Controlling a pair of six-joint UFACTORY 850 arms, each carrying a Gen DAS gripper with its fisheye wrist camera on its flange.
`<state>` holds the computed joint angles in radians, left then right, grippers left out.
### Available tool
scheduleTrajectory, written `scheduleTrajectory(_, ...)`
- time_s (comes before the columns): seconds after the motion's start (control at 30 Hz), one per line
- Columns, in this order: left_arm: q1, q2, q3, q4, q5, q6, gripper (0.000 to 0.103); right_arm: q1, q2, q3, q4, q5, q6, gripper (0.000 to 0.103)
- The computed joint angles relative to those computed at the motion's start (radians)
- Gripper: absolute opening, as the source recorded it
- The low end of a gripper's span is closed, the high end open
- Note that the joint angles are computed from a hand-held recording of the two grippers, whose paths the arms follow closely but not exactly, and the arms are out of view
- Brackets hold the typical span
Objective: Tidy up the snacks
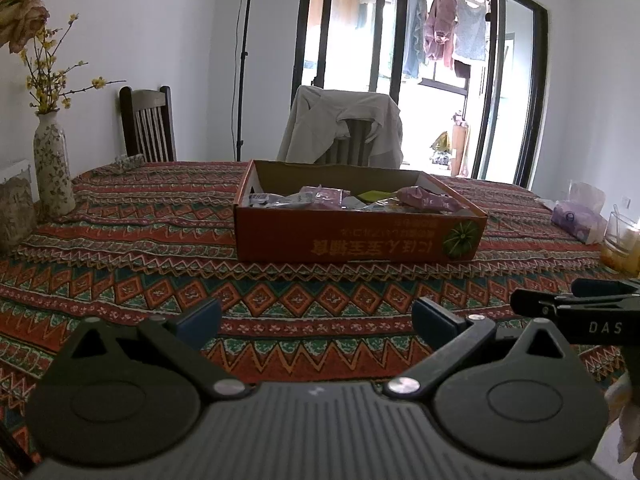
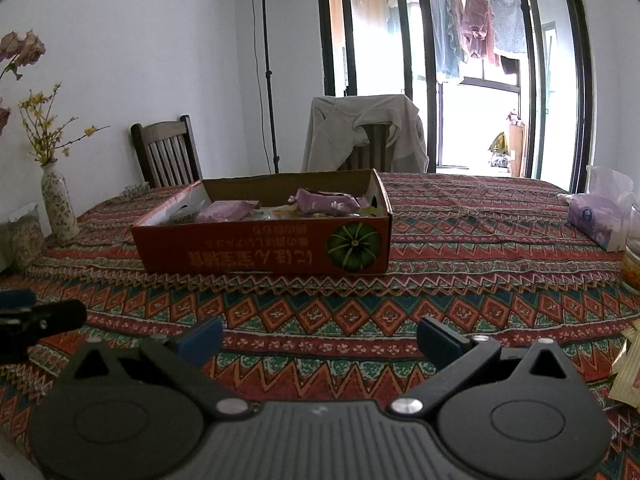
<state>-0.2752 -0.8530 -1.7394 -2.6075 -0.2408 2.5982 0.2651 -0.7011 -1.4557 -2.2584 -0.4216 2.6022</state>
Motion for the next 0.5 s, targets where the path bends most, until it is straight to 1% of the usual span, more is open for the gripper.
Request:
scheduleTrajectory(0.4, 0.002, 0.000, -0.002, 0.017, -0.002, -0.011, 0.103, 0.000, 0.000, 0.000, 0.001, 0.001, -0.001, 0.103)
scheduleTrajectory(0.5, 0.001, 0.001, 0.003, -0.011, -0.011, 0.025, 0.103, 0.000, 0.000, 0.001, 0.000, 0.001, 0.000, 0.103)
